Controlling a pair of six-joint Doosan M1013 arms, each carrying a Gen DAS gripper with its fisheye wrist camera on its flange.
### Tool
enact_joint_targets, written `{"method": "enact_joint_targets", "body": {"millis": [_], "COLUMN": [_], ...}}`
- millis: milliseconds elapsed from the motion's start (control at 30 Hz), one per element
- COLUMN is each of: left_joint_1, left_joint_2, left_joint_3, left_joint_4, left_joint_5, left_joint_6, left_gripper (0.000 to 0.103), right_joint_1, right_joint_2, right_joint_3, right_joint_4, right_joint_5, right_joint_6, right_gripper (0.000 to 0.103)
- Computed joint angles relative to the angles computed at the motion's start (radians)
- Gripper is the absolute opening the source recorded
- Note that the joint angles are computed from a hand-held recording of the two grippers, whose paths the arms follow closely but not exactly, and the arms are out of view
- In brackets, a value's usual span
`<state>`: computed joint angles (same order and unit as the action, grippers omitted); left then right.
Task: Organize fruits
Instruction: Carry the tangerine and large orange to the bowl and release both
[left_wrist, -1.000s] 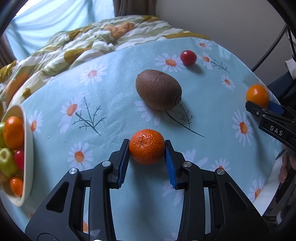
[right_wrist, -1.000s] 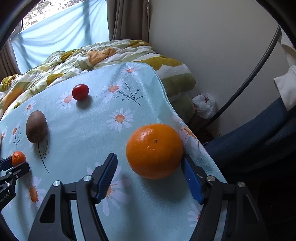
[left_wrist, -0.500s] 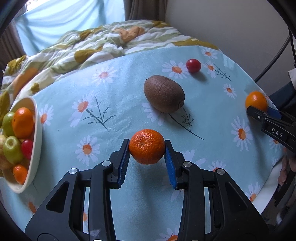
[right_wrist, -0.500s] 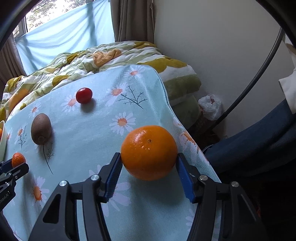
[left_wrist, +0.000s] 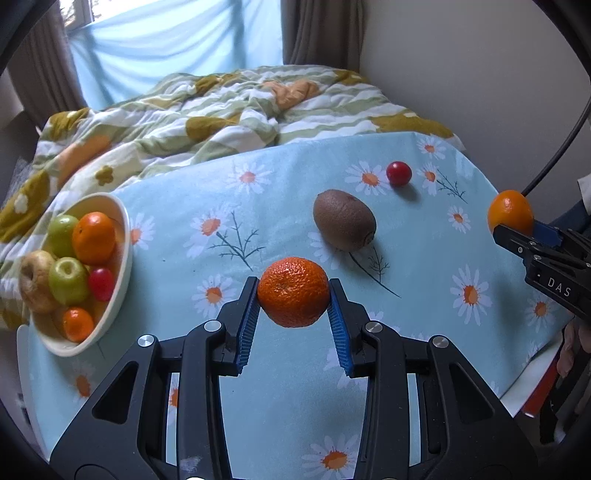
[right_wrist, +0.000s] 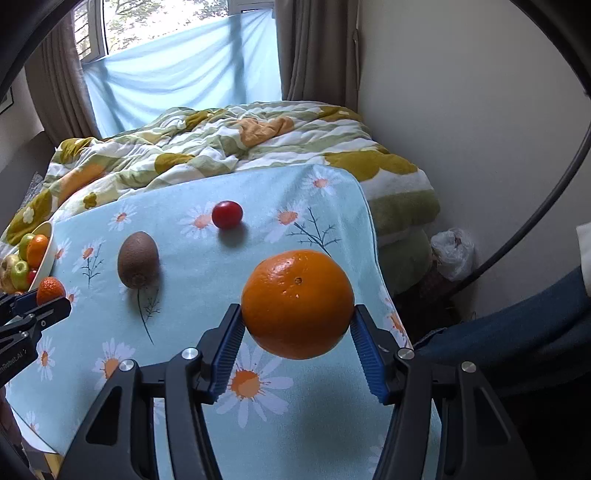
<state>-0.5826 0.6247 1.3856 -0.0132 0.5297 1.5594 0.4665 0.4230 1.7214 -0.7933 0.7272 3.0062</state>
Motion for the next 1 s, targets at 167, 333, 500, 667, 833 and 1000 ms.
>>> {"method": "enact_joint_targets", "body": {"millis": [167,333,500,667,833,1000], "left_joint_1": [-0.001,0.005,0.029,0.066,0.114,0.167], "left_joint_2": [-0.033,-0.064,-0.081,-0.082,-0.076,-0.057], "left_joint_3": [0.025,0.044,0.049,0.039,0.022,-0.012], "left_joint_4": [0.082,0.181,0.229,0.215,0.170,0.108], "left_joint_5": [-0.022,-0.032,-0.038,-0.045,-0.039,-0.020], "left_joint_6": [-0.128,-0.275,-0.343,-0.321,-0.256,-0.171], "left_gripper": [0.042,0.042,0.042,0.042,0.042,0.042], "right_joint_1": [-0.004,-0.010,-0.007,0.010,0.026,0.045], "right_joint_2": [-0.017,-0.025,-0.007,0.029,0.077,0.136], "right_joint_3": [-0.002,-0.020,-0.070,-0.145,-0.231,-0.332], "right_joint_4": [-0.012,0.018,0.085,0.146,0.214,0.281], "right_joint_5": [-0.062,-0.138,-0.191,-0.218,-0.225,-0.209], "right_joint_6": [-0.070,-0.191,-0.327,-0.408,-0.476,-0.541], "right_gripper": [0.054,0.054,0.054,0.055,0.055,0.055]}}
